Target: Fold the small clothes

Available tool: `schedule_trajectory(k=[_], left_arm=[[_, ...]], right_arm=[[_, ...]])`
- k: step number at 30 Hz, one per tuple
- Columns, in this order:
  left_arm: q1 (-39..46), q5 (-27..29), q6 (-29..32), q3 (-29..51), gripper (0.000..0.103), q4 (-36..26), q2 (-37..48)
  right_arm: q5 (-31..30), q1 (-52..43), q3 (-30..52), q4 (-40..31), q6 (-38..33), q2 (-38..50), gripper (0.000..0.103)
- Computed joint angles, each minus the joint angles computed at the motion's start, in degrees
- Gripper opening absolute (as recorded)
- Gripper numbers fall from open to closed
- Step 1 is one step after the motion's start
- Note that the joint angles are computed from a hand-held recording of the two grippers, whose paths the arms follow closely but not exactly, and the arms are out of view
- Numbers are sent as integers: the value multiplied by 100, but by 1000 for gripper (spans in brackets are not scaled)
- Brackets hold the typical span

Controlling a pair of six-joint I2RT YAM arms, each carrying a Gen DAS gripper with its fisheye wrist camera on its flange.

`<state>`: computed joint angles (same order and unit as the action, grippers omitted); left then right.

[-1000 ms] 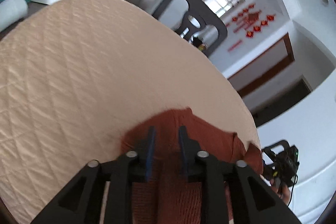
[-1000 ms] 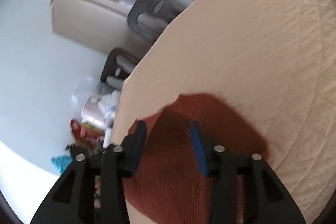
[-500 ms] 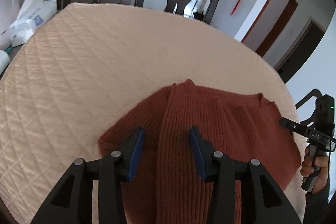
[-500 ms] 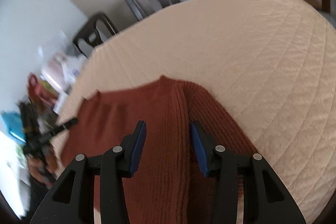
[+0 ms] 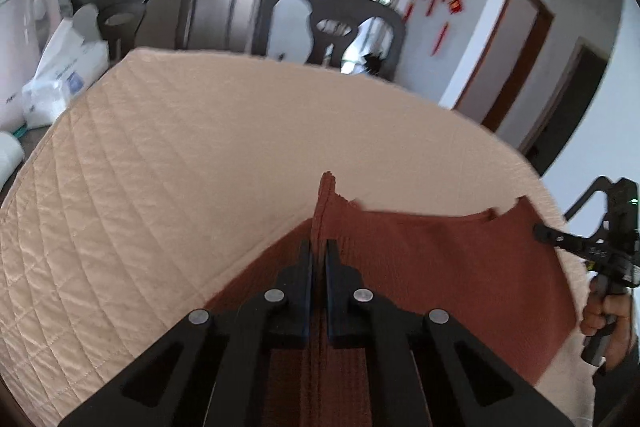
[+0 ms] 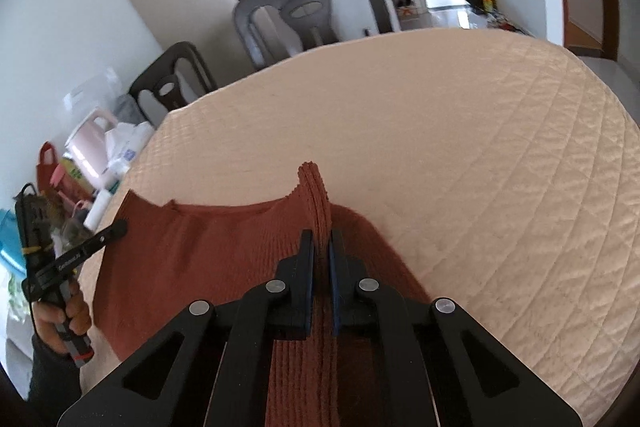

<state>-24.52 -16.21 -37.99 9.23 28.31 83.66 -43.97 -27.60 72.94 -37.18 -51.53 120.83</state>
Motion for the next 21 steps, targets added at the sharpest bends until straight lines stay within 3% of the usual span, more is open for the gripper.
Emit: schedule_trajectory(k=[5,8,12,14,17,19,21], left_arm=[[338,269,-144,-99,7,617,645],[194,72,-207,1,11,331,607],[-182,-289,-471,-104,12,-533,-264],[-628,-670,-687,-226,12,-1157,-955],[-1599,-1339,-1238,-181,17,-2323,-1819],[-2348,-1705,-1647,-134,24,-2728,-2064],[-3122,-1978,-2079,-3,24,-2800,-1778]], right_arm=[[321,136,-38,508,418,246,6],[330,115,50,355,391,268,6],[325,-82,-310,331,157,-222,10],[202,-282,-517,223,-254,-494,16],[80,-645,-885,-201,-1158,-979,17],[66,-886,-1156,-478,-1767,-1264,17],[119,-1091,-1453,-673,-2342,-1469,17]])
